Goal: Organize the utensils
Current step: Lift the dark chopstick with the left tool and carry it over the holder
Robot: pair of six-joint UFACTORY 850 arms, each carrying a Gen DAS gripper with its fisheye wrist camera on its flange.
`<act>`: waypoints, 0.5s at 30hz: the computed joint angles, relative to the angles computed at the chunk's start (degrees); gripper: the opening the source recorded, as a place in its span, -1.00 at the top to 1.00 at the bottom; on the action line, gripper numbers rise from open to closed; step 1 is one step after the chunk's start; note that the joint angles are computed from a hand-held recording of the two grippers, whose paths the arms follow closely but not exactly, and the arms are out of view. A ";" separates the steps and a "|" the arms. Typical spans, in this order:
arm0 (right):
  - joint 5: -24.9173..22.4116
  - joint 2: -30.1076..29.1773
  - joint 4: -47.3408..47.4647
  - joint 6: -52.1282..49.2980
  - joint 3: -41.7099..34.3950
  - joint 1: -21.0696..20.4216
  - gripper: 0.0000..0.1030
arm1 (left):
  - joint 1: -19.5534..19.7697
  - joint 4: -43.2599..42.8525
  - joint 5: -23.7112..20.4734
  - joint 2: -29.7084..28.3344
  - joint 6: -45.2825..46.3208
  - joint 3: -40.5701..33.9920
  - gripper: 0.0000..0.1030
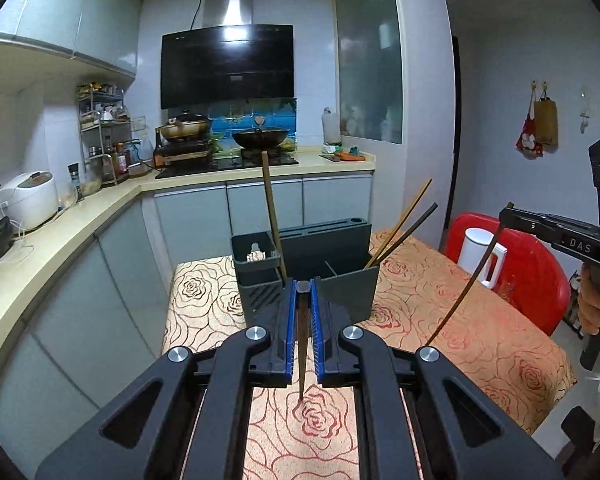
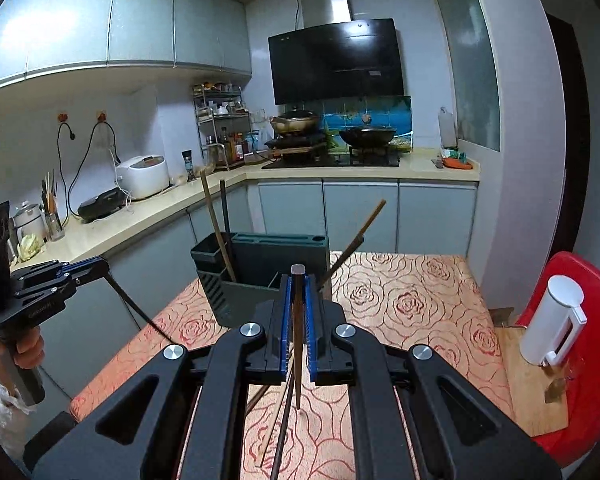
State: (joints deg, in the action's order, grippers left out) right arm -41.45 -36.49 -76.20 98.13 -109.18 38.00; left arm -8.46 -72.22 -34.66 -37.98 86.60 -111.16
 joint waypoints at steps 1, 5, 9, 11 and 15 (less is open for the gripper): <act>0.12 -0.10 0.13 -0.31 -0.40 -0.10 0.86 | 0.01 0.84 -0.81 -0.59 -1.18 -1.41 0.87; -0.41 -0.72 0.53 -2.48 -2.78 -0.41 0.86 | 0.04 2.97 -3.38 -2.37 -4.59 -5.78 0.87; 0.10 -1.20 0.85 -4.03 -5.29 -1.09 0.86 | -0.14 5.52 -6.25 -5.04 -8.73 -12.36 0.87; 0.35 -1.80 1.33 -5.34 -7.23 -1.45 0.86 | -0.34 7.01 -7.53 -6.61 -10.95 -16.08 0.87; 0.14 -4.17 3.21 -9.95 -12.80 -2.01 0.86 | -1.19 10.95 -9.17 -10.66 -16.15 -25.04 0.87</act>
State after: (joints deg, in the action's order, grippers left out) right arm -41.32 -40.66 -72.99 88.17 -121.98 35.99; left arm -9.65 -61.28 -43.83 -48.64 70.45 -136.20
